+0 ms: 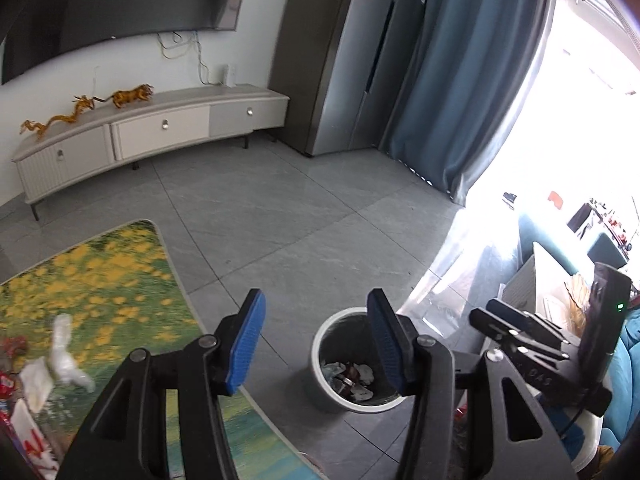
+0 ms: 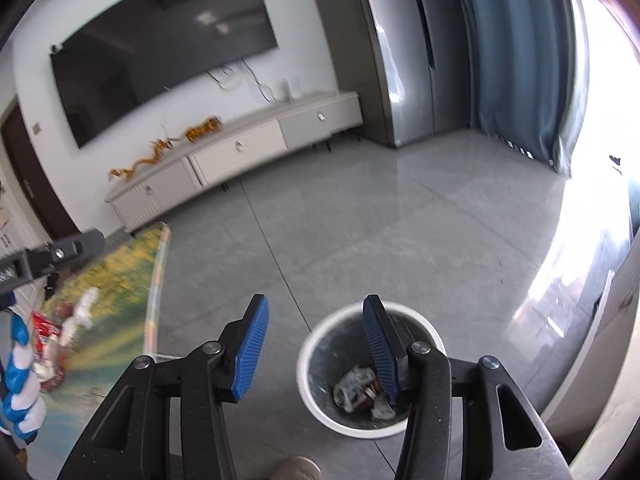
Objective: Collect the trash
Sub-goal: 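Move both tools back over the table toward the remaining trash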
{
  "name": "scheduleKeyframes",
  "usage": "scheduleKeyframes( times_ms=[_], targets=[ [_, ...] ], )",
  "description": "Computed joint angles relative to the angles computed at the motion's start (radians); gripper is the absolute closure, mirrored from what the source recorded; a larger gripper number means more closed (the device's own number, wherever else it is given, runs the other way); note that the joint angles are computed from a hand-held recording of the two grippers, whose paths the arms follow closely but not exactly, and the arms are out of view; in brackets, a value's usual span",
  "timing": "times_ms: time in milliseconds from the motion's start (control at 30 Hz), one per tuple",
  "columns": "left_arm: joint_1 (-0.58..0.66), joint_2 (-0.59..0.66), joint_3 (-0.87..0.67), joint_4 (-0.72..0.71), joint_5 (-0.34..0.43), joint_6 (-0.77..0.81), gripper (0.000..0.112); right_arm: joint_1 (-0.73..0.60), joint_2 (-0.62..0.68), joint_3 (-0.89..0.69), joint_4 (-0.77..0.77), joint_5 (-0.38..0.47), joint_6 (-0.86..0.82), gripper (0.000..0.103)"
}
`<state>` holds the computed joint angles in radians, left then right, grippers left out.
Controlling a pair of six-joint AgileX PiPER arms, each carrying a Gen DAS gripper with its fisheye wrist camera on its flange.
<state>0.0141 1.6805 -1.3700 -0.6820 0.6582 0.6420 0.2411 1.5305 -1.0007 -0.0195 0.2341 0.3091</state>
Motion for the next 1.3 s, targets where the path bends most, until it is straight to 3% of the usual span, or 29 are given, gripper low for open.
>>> scheduleKeyframes(
  times_ms=[333, 600, 1033, 1300],
  targets=[
    [0.243, -0.183, 0.106, -0.082, 0.057, 0.176, 0.061, 0.218, -0.091, -0.102, -0.399, 0.101, 0.384, 0.054],
    [0.531, -0.247, 0.122, -0.196, 0.205, 0.382, 0.061, 0.365, -0.101, -0.188, -0.567, 0.181, 0.527, 0.054],
    [1.027, -0.162, -0.044, -0.310, 0.441, 0.566, 0.061, 0.553, -0.032, -0.367, -0.671, 0.275, 0.579, 0.050],
    [1.171, -0.064, -0.118, -0.319, 0.496, 0.598, 0.061, 0.632, 0.055, -0.494, -0.610, 0.278, 0.490, 0.048]
  ],
)
